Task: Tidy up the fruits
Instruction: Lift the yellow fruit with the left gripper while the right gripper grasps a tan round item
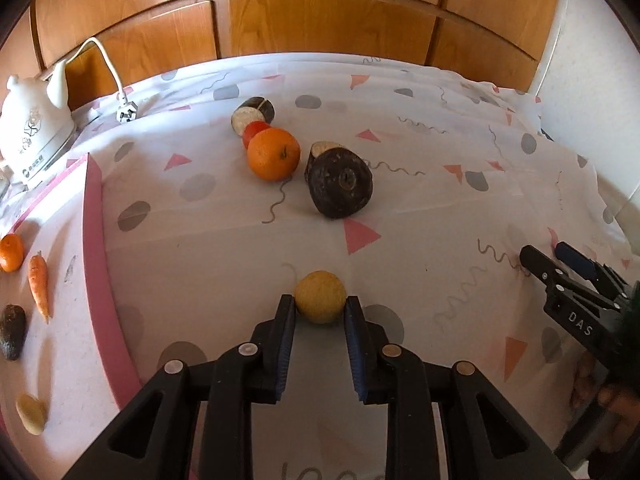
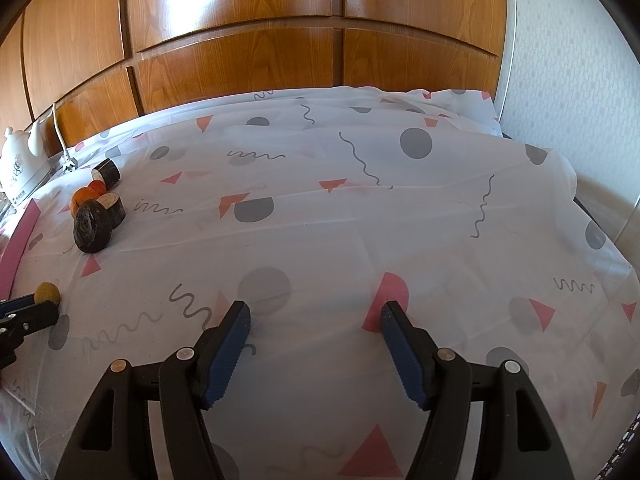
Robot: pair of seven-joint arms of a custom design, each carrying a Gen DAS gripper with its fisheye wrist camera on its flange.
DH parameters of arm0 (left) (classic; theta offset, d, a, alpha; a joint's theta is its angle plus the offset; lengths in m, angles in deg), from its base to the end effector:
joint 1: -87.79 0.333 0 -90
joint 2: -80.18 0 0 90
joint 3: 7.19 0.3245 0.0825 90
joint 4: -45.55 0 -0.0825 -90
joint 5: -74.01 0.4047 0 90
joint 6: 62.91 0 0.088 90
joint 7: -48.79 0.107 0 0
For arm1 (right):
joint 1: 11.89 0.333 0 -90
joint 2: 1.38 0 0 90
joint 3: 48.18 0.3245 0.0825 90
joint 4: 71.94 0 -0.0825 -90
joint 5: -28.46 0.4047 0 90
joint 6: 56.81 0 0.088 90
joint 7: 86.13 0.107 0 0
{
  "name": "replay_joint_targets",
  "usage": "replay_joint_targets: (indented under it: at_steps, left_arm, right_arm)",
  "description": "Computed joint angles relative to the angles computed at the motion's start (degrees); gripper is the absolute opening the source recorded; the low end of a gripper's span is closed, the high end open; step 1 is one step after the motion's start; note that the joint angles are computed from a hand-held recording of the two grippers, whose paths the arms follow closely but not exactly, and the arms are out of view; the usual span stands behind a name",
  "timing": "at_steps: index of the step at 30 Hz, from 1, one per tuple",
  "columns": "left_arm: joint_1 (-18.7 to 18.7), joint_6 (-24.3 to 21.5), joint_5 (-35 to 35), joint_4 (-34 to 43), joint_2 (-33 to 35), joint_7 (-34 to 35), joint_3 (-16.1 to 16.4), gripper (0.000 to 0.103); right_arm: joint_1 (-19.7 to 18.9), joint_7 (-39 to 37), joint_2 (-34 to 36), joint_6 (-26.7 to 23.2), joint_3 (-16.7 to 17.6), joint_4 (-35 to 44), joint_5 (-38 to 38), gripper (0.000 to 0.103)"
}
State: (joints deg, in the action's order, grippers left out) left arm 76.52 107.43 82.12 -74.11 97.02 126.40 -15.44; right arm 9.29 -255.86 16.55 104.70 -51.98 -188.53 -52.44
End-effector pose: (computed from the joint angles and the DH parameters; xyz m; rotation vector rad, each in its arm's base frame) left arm 0.6048 -0.2200 0.3448 -1.6948 2.1549 -0.7165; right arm 0.5789 0.2340 0.3057 -1.6259 1.9036 -0.8151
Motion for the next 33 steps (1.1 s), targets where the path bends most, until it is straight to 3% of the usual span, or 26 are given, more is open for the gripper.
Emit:
replay_joint_targets:
  at_steps: [5,7,11,15,19,22,25,28,30,33]
  left_arm:
    - [4.23,0.81,-6.31,-1.39,-0.8,5.02,-4.71,0.024]
    - [4.38,1.37,-7.49,-2.95,-1.85,6.86,-5.32,0.024]
    - [1.48,5.59,-4.65,-5.94,-2.81,6.33,-2.49,0.024]
    - [5.04,8.37,-8.11,-7.06,-2.46,10.08,-6.2,0.024]
    - [7.59,10.0,-10.41,-7.71,-2.26,12.77,-8.97,0.024]
    - [9.99,10.62,-12.57,-7.87,-1.98,14.76,-11.63,0.024]
    - [9.47,11.56,-12.65,-8.24,-1.99,15.22,-11.18,0.024]
    - [9.48,12.16,-12.54,-8.43,-1.92,15.47,-11.18,0.024]
    - [9.45,12.46,-12.37,-8.58,-1.93,15.46,-11.16,0.024]
    - [10.28,12.64,-12.38,-8.6,-1.81,15.62,-11.97,0.024]
  right_arm:
    - [0.09,0.04,0.0,-0.16,0.01,0.0,-0.01,0.069]
    - [0.12,-0.29,0.03,-0.37,0.07,0.0,0.23,0.069]
    - [0.15,-1.29,0.04,-0.54,0.11,0.02,1.09,0.069]
    - [-0.13,-4.82,0.0,-0.39,0.3,0.04,4.15,0.069]
    - [-1.8,-17.01,0.02,1.25,1.45,0.06,15.48,0.069]
    - [-3.52,-27.28,0.24,4.8,2.77,0.4,24.6,0.058]
    - [-6.96,-40.32,1.2,8.79,6.85,1.73,35.02,0.052]
    - [-13.56,-58.43,3.73,9.55,16.24,5.19,47.35,0.052]
    - [-17.91,-70.98,6.88,6.98,23.54,9.59,54.88,0.052]
    - [-17.93,-78.7,10.95,2.09,26.42,16.47,58.11,0.052]
